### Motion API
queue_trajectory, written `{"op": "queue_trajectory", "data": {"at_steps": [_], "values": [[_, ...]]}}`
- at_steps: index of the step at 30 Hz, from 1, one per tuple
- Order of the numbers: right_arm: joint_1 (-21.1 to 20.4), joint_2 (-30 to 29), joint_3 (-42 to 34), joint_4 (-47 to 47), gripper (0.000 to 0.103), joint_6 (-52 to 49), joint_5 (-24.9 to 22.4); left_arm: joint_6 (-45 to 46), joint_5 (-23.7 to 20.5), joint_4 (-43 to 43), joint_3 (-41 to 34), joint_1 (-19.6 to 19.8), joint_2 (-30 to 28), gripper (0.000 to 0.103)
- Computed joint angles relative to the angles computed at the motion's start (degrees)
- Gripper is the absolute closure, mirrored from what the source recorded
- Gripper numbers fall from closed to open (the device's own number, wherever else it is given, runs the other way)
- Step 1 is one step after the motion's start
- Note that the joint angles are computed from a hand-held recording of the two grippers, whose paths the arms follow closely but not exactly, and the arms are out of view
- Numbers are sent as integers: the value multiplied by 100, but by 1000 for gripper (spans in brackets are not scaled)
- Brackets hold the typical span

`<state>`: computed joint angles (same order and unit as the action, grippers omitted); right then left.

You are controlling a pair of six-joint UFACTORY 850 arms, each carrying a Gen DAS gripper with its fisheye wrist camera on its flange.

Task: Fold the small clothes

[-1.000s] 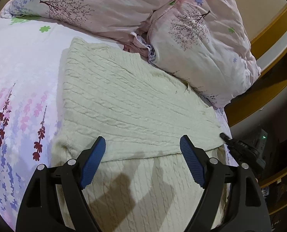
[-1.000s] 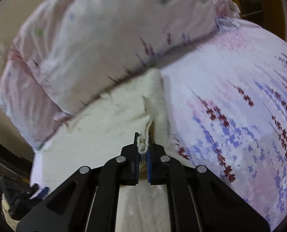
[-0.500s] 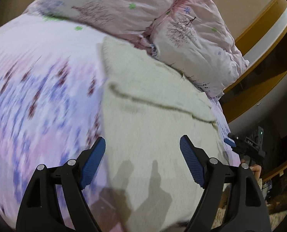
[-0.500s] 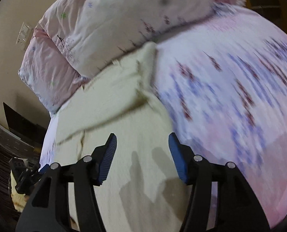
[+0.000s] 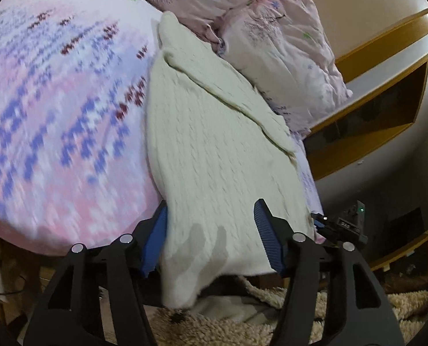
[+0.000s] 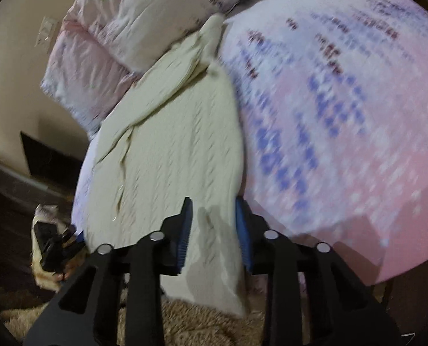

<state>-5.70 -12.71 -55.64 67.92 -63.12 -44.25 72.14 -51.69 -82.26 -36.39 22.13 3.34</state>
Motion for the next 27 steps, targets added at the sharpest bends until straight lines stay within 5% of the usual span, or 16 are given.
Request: {"op": "queue_trajectory", "data": {"at_steps": [5,10,13,15,27], "values": [[18,53,41,-433,80,33,-418,-210,-457,177,102,26,-5,53],[149,146,65,-874,83,56,-442,-422,-455,499,81,-92,8,64],[286,137,23,-960,95,50,-282,-455,-346,561,36,-159,-8,90],[355,177,30,-853,96,-83,-112,-400,-257,558,-14,-197,-4,96],[508,775,213,1518,96,-2624,947,-126,601,387,-542,-283,109,98]]}}
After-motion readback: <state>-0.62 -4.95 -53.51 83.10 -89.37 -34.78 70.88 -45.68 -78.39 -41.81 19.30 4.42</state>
